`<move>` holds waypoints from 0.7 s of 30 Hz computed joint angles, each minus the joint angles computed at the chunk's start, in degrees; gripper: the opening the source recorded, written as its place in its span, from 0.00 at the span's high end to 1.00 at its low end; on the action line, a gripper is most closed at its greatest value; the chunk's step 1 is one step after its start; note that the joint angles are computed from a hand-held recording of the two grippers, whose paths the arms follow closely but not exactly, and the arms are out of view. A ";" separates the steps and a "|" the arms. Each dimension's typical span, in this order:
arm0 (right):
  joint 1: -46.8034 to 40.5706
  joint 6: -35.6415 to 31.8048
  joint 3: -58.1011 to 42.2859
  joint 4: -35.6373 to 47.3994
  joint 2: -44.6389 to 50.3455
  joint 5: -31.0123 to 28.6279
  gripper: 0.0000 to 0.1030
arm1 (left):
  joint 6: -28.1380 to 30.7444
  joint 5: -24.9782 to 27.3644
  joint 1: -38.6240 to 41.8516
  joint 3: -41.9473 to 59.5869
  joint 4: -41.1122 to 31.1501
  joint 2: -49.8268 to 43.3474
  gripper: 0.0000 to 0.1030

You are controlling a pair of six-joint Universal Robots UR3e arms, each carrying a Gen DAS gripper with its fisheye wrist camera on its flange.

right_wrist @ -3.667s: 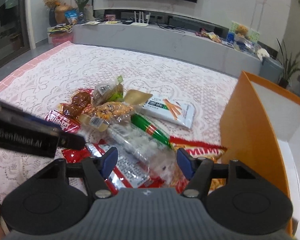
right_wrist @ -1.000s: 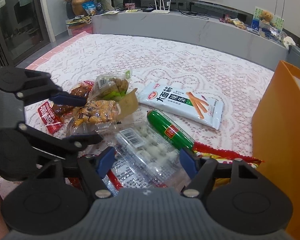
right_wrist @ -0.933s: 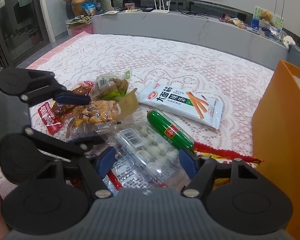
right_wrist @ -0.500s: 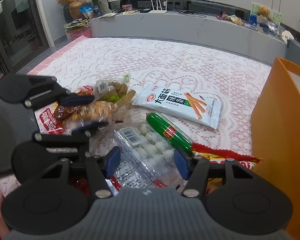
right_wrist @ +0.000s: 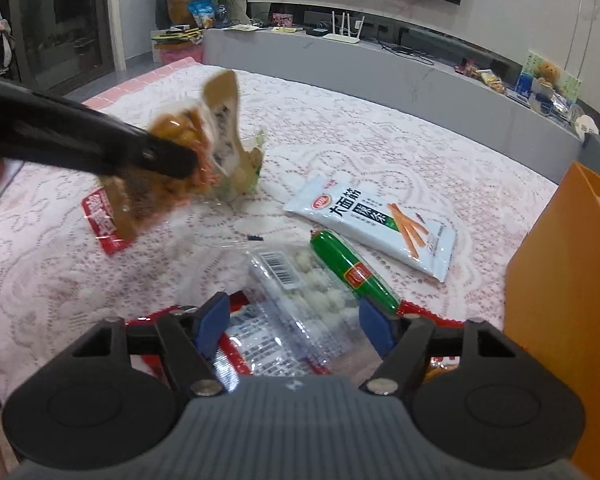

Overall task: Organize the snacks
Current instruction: 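Grasp the clear egg tray with the right gripper while the left grasps the brown nut bag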

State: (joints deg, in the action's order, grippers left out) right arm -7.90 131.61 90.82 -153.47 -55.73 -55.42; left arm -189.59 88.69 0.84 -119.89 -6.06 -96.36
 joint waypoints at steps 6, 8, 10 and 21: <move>1.64 2.05 -0.15 -5.56 2.58 -2.21 0.28 | -1.69 -0.73 -0.15 1.02 -1.70 0.02 0.69; 1.82 2.75 0.08 -6.85 2.84 -2.38 0.38 | -1.85 -0.97 -0.10 0.78 -1.78 0.02 0.69; 1.93 3.10 0.67 -7.79 2.44 -2.67 0.43 | -2.30 -1.11 -0.20 0.68 -1.72 -0.21 0.69; 0.07 7.97 5.16 -15.21 -1.14 -0.26 0.86 | -2.55 -0.62 -1.09 1.20 -2.99 -0.53 0.69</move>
